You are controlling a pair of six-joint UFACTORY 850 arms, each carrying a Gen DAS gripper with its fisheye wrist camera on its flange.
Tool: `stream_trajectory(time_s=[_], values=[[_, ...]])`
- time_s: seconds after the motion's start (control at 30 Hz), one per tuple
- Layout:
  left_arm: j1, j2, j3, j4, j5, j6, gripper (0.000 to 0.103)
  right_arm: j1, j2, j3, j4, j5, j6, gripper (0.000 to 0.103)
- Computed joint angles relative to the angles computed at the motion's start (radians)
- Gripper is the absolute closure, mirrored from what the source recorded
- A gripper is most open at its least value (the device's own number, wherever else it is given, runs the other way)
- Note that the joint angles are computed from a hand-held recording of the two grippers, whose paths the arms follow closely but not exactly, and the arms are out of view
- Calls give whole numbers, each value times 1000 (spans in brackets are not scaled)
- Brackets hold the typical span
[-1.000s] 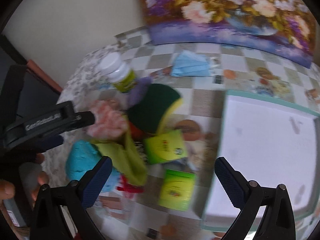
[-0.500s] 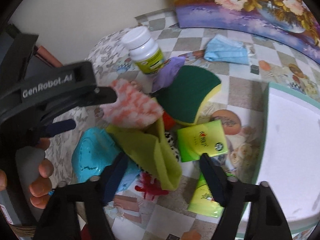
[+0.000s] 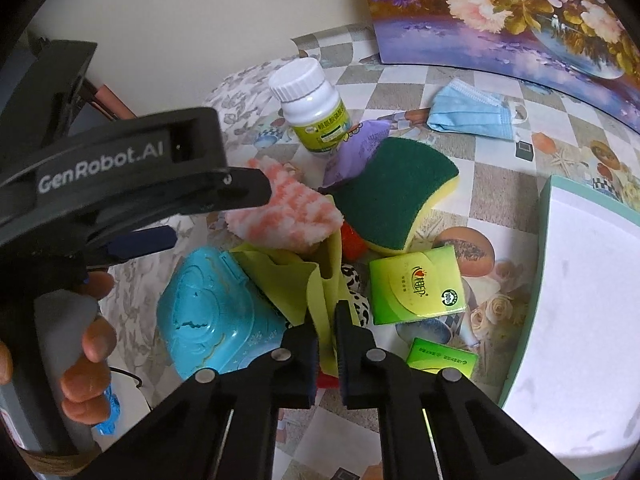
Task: Organize soft objects
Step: 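Grasp the pink-white towel with the left tool while the right tool grasps the lime-green cloth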
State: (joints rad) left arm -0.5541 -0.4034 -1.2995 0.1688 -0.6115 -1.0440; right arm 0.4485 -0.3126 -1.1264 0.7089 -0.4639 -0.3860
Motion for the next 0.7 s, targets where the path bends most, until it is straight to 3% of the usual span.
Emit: stream_trajectory(time_s=[0.27, 0.33, 0.53, 0.7], values=[[-18, -23, -24, -30, 18, 63, 8, -9, -3, 3, 31, -20, -24, 96], [-22, -38, -38, -12, -5, 62, 18, -9, -5, 2, 25, -23, -20, 96], [-31, -52, -50, 15, -26, 68, 27, -12, -10, 1, 29, -28, -22, 95], [-33, -86, -71, -35, -21, 150, 49, -12, -18, -5, 25, -27, -18, 95]])
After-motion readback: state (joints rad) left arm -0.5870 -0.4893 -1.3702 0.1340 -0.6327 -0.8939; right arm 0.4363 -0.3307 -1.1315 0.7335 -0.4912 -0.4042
